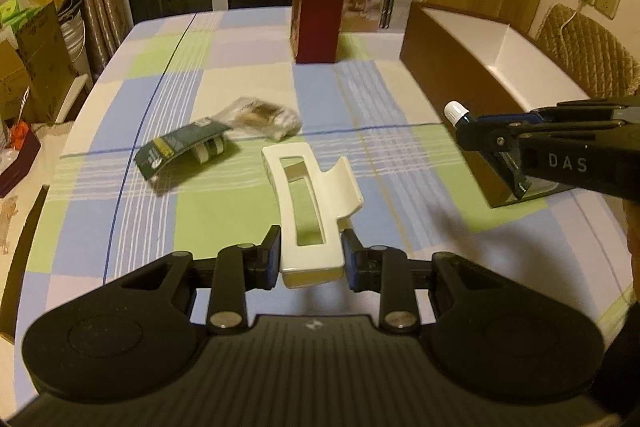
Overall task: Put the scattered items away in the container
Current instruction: 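Carry the white hair clip and green tube over the brown box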
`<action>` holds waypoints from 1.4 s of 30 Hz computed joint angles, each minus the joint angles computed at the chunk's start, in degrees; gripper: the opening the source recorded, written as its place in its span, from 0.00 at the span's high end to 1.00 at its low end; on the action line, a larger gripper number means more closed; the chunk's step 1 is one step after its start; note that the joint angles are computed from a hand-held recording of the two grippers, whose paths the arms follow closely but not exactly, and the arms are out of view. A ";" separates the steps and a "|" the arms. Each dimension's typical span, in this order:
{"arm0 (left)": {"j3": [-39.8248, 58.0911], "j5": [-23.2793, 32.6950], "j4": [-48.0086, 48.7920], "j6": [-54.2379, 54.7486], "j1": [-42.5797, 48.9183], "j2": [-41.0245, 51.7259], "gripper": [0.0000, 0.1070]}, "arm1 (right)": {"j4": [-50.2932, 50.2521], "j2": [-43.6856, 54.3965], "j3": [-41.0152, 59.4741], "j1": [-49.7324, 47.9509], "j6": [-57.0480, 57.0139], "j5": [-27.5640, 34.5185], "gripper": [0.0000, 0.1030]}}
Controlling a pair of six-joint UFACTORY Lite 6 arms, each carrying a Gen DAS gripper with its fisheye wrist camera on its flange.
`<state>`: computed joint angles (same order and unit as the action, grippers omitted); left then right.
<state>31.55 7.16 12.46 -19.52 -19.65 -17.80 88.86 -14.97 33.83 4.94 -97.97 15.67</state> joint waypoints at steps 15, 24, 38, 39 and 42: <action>15.15 8.42 26.94 -30.94 -18.24 5.53 0.76 | -16.99 -7.16 4.03 -26.29 8.02 15.09 0.82; 27.23 9.87 30.39 -34.08 -25.13 15.96 0.76 | -15.11 -0.82 10.32 -39.89 1.33 22.16 0.82; 49.38 9.53 21.53 -21.95 -27.42 35.52 0.76 | -10.96 13.14 18.93 -47.09 -5.81 22.86 0.82; 51.24 9.65 20.35 -20.56 -27.44 37.09 0.76 | -10.73 13.99 19.42 -47.16 -6.09 22.76 0.82; 56.10 10.22 17.24 -16.81 -27.54 41.03 0.76 | -9.90 16.19 20.55 -47.28 -7.09 22.46 0.82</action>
